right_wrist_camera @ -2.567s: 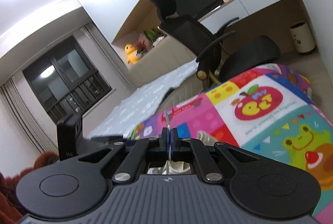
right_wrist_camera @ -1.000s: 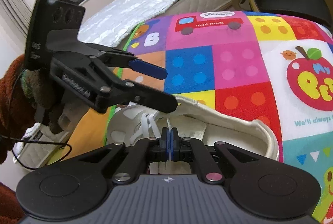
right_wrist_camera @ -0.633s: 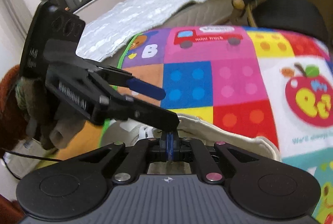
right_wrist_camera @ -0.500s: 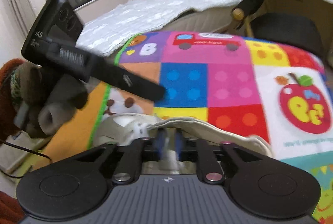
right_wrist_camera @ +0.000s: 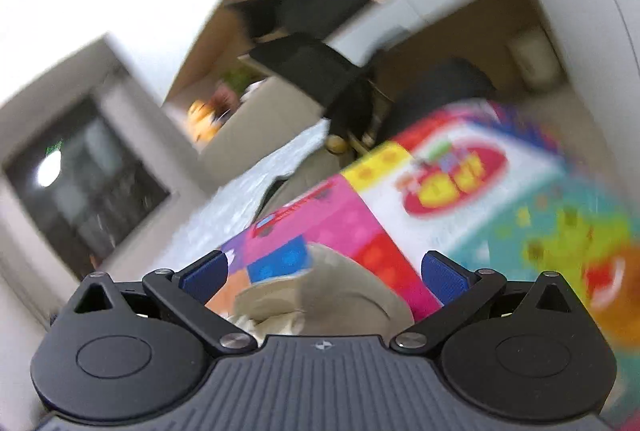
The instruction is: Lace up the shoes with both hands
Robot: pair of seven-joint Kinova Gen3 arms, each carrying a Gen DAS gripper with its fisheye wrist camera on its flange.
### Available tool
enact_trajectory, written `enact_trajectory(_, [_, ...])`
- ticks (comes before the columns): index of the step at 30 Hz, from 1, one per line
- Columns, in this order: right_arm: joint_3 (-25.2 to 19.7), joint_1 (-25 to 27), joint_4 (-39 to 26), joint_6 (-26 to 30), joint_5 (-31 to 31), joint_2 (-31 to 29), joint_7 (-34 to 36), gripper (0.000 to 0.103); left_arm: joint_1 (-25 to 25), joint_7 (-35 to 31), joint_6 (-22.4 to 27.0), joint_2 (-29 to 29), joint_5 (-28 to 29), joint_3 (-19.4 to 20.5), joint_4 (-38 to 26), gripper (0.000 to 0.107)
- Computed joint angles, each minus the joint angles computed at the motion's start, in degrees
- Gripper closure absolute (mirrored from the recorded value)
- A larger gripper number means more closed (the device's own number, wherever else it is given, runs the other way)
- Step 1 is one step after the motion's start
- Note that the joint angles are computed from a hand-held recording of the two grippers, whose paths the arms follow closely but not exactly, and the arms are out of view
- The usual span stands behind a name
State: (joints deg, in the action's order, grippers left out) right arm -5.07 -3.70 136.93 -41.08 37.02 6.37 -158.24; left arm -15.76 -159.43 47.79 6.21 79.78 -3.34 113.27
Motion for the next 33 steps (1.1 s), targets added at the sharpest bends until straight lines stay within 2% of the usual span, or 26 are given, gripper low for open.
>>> enact_trajectory(2, [-1.5,1.1,0.4,-4.7,-2.6,4.7,-1.0,0.0,1.2,-4.7,-3.6,-0.8,3.3,0.6,2.6,0.006])
enact_trajectory(3, [-1.3,0.1,0.7,-7.0,-5.0,7.0,-0.2,0.0,1.7,-7.0,-4.0,-0.9,5.6,0.3,4.0,0.006])
enact_trajectory(5, [2.0,-4.6,2.3,-11.1,-9.6,8.8,4.0,0.0,1.0,-11.0,-2.7,-0.5,10.0,0.0,6.2,0.005])
enact_trajectory(7, [5.3,-9.9,2.6,-11.9,-12.8,9.3,8.6,0.0,1.5,-11.6,-2.6,0.0,11.3,-0.5,6.5,0.004])
enact_trajectory(9, [5.3,-12.3,2.4,-10.4,-16.8,9.3,12.8,0.0,1.2,-10.8,-1.3,0.7,11.1,-0.8,6.0,0.004])
enact_trajectory(11, [3.1,-10.4,2.7,-12.1,-18.0,10.1,13.8,0.0,1.1,-10.5,-0.8,1.1,11.2,-0.9,5.7,0.004])
enact_trajectory(14, [-3.3,-3.4,3.4,-15.5,-17.5,11.7,14.7,0.0,1.2,-10.8,-0.9,1.0,11.9,-0.9,6.0,0.004])
enact_trajectory(16, [-3.9,-3.2,2.8,-13.5,-17.8,10.9,14.9,0.0,1.5,-10.6,-1.4,1.0,11.7,-0.7,5.8,0.004])
enact_trajectory(20, [-3.4,-5.1,1.2,-5.6,-17.9,7.5,15.0,0.0,1.9,-9.9,-2.0,0.9,10.1,-0.5,5.1,0.004])
enact_trajectory(23, [-3.7,-4.9,0.9,-3.3,-16.3,6.5,14.4,0.0,1.7,-9.8,-1.4,0.2,9.0,-0.6,5.6,0.004])
enact_trajectory(28, [-4.1,-8.2,0.9,1.0,-19.1,4.3,18.7,0.0,0.4,-10.1,0.9,-3.4,9.0,-2.0,10.1,0.004])
enact_trajectory(30, [-4.3,-8.3,1.5,-0.1,-19.5,4.6,18.0,0.0,0.7,-10.3,-0.2,-5.1,9.0,-2.1,11.5,0.004])
enact_trajectory(33, [-4.7,-6.4,3.6,-6.7,-19.2,6.5,16.0,0.0,1.2,-10.5,-1.5,-5.9,9.9,-2.1,12.3,0.004])
